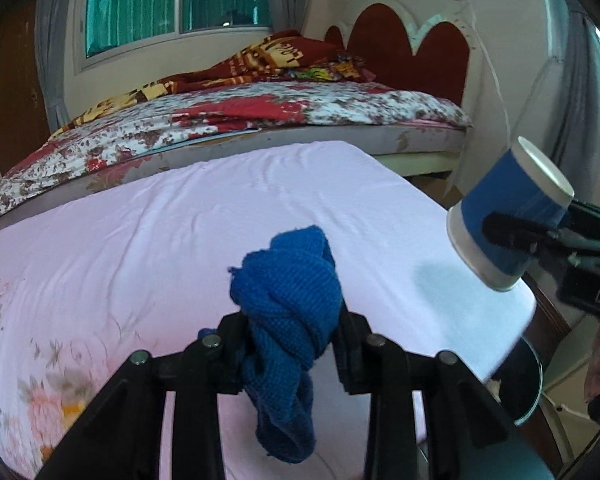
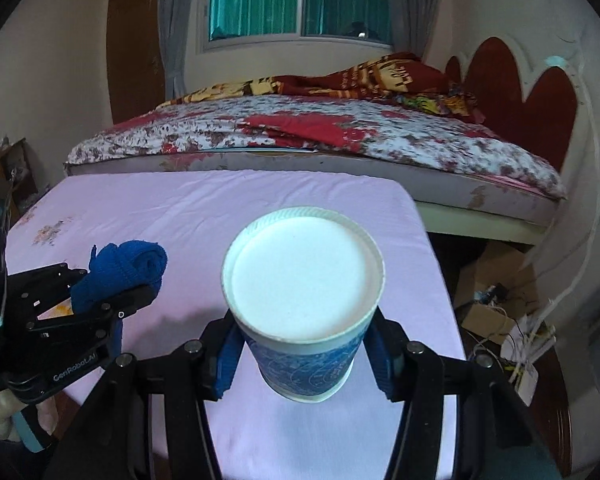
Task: Collect trash
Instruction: 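Carry the blue cloth and white-blue cup over the black bin with both grippers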
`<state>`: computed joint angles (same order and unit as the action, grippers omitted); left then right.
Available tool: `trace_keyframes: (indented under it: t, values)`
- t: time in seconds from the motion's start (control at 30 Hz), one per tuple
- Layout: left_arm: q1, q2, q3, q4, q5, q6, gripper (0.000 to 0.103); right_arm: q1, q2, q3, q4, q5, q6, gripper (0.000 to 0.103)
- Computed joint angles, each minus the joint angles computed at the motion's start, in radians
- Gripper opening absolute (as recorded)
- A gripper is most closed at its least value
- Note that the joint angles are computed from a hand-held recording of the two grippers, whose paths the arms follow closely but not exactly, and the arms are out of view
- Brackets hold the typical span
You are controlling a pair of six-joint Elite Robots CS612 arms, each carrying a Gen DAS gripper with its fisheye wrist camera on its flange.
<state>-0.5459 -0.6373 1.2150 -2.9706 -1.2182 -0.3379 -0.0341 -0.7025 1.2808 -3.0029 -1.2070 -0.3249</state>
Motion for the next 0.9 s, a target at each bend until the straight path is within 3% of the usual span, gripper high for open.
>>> trace_keyframes:
  t: [0.33, 0.9]
  values:
    - [-0.046, -0.037, 0.075, -0.046, -0.02, -0.016, 0.034, -0.065, -0.105, 0.219, -0.143, -0.003, 0.018, 0.057]
    - [-0.109, 0.008, 0.011, -0.018, -0.118, 0.088, 0.034, -0.188, -0.126, 0.357, -0.228, -0.042, 0.082, 0.057]
